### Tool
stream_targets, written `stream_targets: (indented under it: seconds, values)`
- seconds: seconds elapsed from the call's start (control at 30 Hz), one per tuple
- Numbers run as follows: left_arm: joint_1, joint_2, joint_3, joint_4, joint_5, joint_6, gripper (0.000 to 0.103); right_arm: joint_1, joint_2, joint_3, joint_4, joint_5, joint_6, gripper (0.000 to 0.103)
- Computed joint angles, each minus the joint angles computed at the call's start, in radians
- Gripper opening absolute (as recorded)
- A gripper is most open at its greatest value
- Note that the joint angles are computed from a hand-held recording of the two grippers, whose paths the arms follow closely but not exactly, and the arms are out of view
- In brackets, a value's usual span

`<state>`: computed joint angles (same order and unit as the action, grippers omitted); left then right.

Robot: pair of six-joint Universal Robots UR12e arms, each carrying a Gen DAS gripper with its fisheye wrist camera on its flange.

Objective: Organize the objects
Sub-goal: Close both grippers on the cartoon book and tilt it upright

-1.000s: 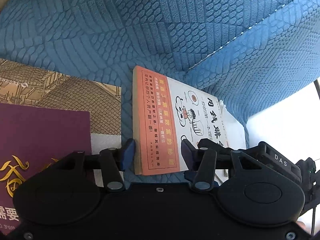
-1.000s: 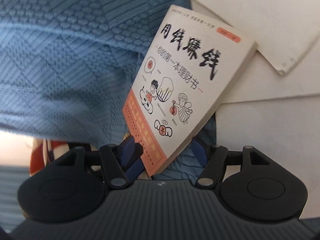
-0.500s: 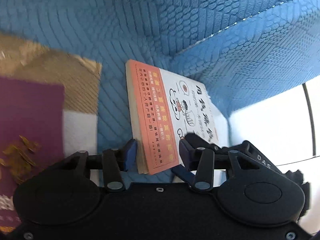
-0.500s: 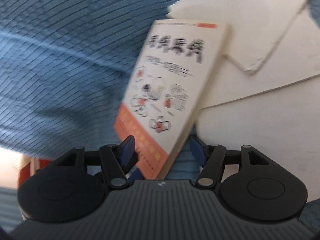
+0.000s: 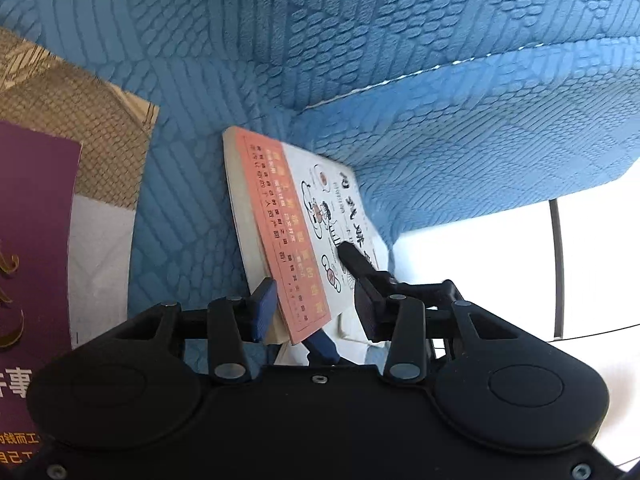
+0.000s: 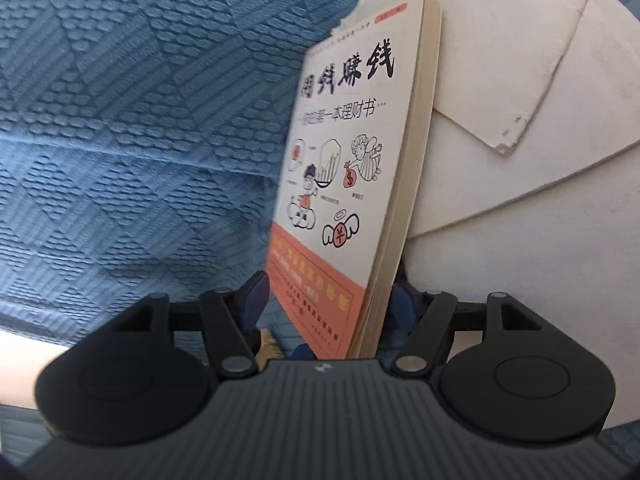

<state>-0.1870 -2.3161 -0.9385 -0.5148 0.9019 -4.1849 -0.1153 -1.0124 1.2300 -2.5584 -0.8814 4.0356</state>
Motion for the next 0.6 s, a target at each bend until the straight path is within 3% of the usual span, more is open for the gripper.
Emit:
stream_targets:
  seconds: [0.2, 0.3, 0.43, 0.5, 0.6]
  values:
    - [0.01, 0.005, -0.023, 0.121, -0.004, -0.091, 0.043, -0.017, 0.047, -0.034, -0.217, 0.103, 0.151, 0.067]
    - [0.013, 0.007, -0.028, 0.158, 0.006, -0.112, 0.047, -0.02, 0.071, -0.068, -0.268, 0.131, 0.158, 0.066]
    - [0.016, 0.014, -0.037, 0.169, 0.016, -0.133, 0.053, -0.006, 0.072, -0.096, -0.135, 0.099, 0.018, 0.066]
    - [0.016, 0.018, -0.041, 0.16, 0.022, -0.131, 0.053, 0.002, 0.07, -0.112, -0.01, 0.065, -0.046, 0.064]
    - [0.018, 0.023, -0.05, 0.168, 0.029, -0.143, 0.054, 0.01, 0.075, -0.127, 0.09, 0.017, -0.05, 0.044]
